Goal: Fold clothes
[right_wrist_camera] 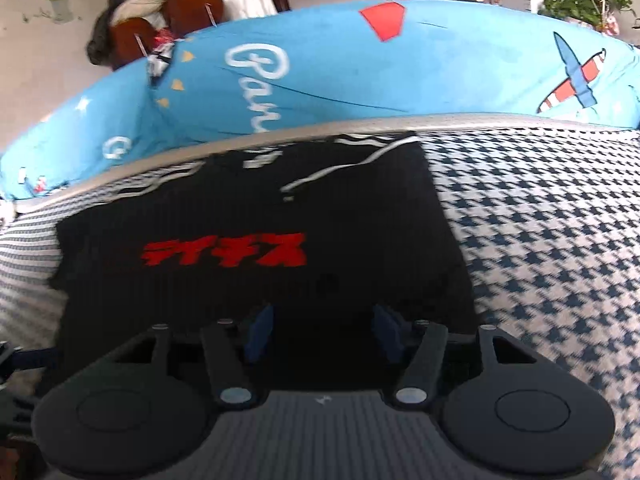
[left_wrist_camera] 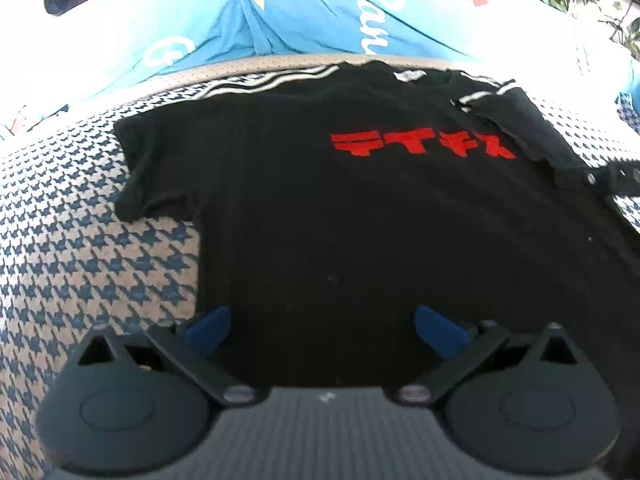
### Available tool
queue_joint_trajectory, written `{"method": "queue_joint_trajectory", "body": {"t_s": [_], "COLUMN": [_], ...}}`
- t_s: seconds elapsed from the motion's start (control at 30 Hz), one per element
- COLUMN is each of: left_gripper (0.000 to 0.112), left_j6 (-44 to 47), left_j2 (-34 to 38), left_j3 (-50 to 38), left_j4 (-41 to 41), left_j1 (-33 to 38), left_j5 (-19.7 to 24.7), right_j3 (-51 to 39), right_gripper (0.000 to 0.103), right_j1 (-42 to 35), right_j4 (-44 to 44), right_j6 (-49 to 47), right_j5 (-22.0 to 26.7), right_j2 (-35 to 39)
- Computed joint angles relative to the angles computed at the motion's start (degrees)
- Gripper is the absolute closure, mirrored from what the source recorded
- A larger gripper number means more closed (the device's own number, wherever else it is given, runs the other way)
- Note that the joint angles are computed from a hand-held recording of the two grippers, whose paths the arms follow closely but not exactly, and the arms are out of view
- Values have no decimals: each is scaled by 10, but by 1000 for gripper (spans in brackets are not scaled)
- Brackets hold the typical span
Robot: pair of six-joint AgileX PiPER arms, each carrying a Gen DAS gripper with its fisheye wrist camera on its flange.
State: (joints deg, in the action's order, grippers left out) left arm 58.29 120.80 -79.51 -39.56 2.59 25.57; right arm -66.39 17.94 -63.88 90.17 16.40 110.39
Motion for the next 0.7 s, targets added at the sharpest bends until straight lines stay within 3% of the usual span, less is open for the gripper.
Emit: {"method": "queue_joint_trajectory", "body": {"t_s": [0.17, 0.27, 0.47, 0.7], "left_gripper": [10, 12, 25, 27], "left_j6": [-8, -39, -142, -191], "left_j2": [12, 30, 79, 136], "left_j3": [-36, -76, -171, -283], "left_j4": [-40, -46, 3, 0], "left_j1": [38, 63, 89, 99], "left_j5": [26, 36, 48, 72], "right_j3": [21, 18, -9, -35], "right_gripper": [38, 38, 37, 37], "right_j1": [40, 47, 47, 46], "right_j4": [-56, -38, 39, 153], "right_j6": [74, 62, -22, -129], "right_j5": [20, 14, -1, -8], "right_j2": [-12, -6, 18, 40]}}
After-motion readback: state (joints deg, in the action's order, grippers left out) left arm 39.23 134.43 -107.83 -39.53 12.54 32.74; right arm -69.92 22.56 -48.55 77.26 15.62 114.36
